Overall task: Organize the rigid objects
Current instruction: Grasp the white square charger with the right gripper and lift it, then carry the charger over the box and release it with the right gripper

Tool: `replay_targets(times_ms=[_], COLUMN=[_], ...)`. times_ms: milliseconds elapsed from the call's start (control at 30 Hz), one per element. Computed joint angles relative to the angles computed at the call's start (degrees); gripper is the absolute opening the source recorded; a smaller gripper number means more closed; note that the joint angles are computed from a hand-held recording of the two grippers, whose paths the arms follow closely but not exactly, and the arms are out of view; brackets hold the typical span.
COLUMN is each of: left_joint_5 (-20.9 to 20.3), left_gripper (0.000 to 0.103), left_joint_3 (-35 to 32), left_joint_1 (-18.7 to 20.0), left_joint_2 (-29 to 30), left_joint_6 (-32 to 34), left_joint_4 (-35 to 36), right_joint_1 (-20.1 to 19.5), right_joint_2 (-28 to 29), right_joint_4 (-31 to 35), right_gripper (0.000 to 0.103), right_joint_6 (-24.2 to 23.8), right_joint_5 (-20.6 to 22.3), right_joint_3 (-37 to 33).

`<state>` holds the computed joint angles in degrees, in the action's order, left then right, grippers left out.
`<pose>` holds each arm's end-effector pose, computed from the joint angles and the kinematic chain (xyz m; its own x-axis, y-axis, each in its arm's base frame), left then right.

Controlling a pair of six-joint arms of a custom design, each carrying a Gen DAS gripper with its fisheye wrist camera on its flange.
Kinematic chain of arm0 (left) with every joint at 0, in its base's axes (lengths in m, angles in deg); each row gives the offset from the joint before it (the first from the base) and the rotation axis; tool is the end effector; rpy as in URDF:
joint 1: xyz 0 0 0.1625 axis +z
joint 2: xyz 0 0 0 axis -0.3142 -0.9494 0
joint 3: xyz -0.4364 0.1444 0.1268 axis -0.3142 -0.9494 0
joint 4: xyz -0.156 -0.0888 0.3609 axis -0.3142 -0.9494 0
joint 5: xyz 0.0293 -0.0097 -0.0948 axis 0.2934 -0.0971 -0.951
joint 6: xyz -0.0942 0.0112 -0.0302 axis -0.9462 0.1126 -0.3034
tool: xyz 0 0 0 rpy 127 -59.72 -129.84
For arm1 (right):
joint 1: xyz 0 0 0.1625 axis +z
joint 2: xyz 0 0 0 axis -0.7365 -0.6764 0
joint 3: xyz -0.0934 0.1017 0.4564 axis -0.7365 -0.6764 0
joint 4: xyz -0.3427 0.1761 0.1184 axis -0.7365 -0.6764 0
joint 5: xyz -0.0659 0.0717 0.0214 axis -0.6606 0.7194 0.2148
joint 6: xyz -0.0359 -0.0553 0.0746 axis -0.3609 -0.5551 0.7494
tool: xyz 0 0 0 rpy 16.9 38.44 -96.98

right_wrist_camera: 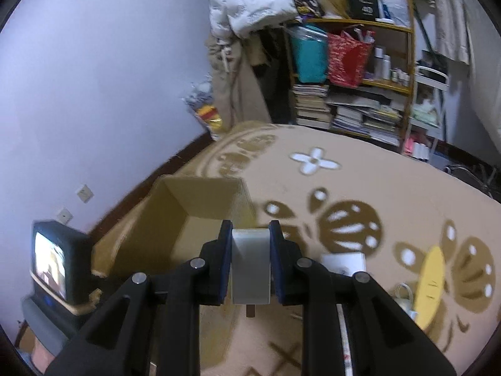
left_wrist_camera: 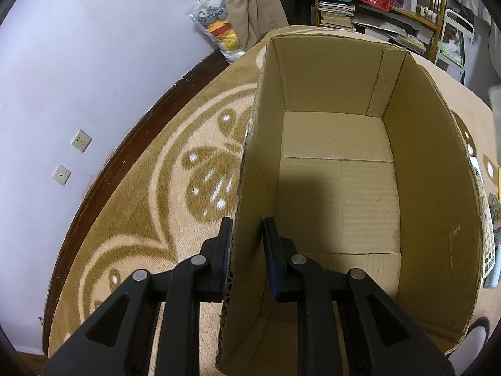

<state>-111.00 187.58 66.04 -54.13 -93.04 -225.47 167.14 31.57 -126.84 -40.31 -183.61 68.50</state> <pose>-0.1262 -0.4626 0.1956 -0.5386 0.0781 -0.8389 0.4280 0.8831 -0.1925 0.3203 -0.4307 0.1094 -0.8369 0.0034 0.5474 -0.4026 0.6737 -0.6197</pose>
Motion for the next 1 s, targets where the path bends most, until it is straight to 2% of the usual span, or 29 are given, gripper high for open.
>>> replay_targets(times_ms=[133,300,467,733,867,900,933,967,1000], left_joint_5=[0.05,0.07,0.32,0.48,0.53,0.52,-0.53,0.12,0.66], left_gripper=[0.018,0.018,0.019,0.02,0.02,0.021,0.019,0.019,0.019], left_joint_3=[-0.08,-0.16,-0.05,-0.09,-0.21,-0.19,-0.16,-0.43,-0.64], left_joint_1=[0.08,0.21,0.06,0.39,0.49,0.49,0.6,0.55,0.46], left_joint_2=[0.03,0.2,0.36,0.5,0.48,0.48,0.34,0.43,0.61], left_joint_6=[0.27,0.33,-0.02,0.59,0.78,0.96,2.01,1.19,0.48], left_joint_4=[0.01,-0.38,-0.25,-1.13,-1.1,-1.22,-2.31,-0.99,0.23], right_joint_1=[-0.09,-1.36,-2.58,-2.73,-2.2,-1.98,-1.86,-1.73,-1.75], right_joint_2=[2.15,2.97,3.68,4.41,4.52,4.31,3.91,3.42,2.93], right_joint_4=[-0.67,-1.85,-0.66,1.94,-0.34,-0.71,-0.76,-1.14,-1.44], right_gripper=[0.024,0.024,0.024,0.025,0.026,0.028,0.04,0.048,0.061], right_joint_6=[-2.2,-1.23,-0.39,0.71,-1.14,-1.57,-1.67,-1.54,-1.54], right_joint_5=[1.97,6.44,9.11,8.88,8.05,7.4,7.0,6.46,6.31], right_joint_3=[-2.13,-2.17,-2.64,-3.45,-3.07,-2.92,-2.69,-2.26,-1.86])
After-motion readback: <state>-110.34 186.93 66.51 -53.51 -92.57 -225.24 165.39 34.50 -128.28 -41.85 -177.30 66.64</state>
